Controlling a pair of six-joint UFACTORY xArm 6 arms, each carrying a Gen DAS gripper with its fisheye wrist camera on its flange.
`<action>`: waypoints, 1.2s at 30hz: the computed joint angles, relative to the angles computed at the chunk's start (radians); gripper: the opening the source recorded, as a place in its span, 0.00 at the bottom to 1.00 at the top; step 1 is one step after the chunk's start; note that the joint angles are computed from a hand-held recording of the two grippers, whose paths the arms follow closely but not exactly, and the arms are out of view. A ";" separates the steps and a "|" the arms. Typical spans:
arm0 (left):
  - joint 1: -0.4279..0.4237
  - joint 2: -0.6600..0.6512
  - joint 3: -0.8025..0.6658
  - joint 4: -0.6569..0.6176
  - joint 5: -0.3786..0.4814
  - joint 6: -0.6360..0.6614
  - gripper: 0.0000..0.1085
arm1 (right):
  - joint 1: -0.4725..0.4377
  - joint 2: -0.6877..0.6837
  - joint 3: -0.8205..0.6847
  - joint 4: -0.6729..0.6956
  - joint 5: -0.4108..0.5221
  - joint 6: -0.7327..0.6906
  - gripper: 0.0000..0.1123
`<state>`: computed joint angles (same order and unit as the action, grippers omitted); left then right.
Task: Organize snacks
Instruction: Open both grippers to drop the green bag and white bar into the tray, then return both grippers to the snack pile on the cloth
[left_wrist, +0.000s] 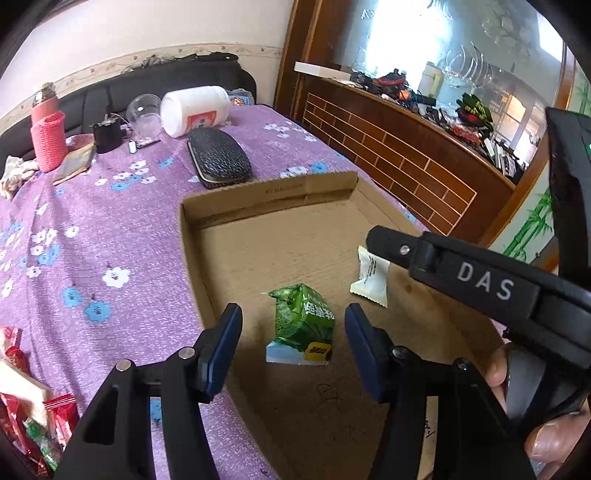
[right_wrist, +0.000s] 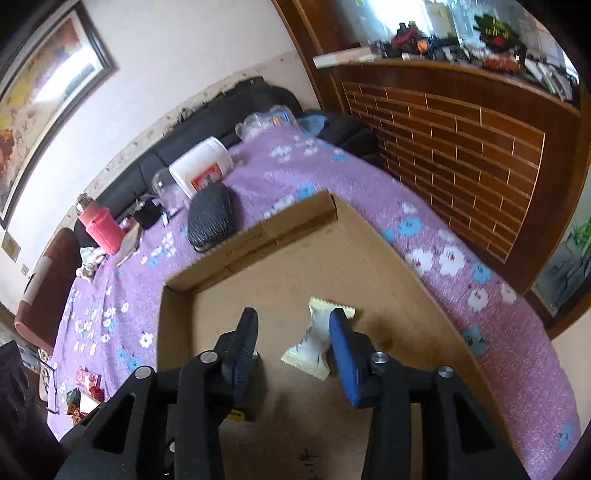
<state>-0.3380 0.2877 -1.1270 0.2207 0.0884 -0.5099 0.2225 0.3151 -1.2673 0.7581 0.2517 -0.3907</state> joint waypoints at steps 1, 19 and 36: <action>0.003 -0.009 0.005 0.024 0.002 -0.029 0.52 | 0.004 -0.007 0.003 0.045 -0.007 -0.046 0.39; 0.117 -0.496 0.407 0.491 0.057 -0.394 0.66 | 0.132 -0.207 0.146 0.598 -0.120 -0.648 0.46; 0.418 -0.884 0.836 -0.189 0.011 0.202 0.66 | 0.425 -0.334 0.386 0.313 -0.062 -0.547 0.49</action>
<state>0.0803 -0.5963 -0.2911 0.0322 0.0993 -0.3076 0.6472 -0.0190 -0.8815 1.0711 0.1893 -0.9381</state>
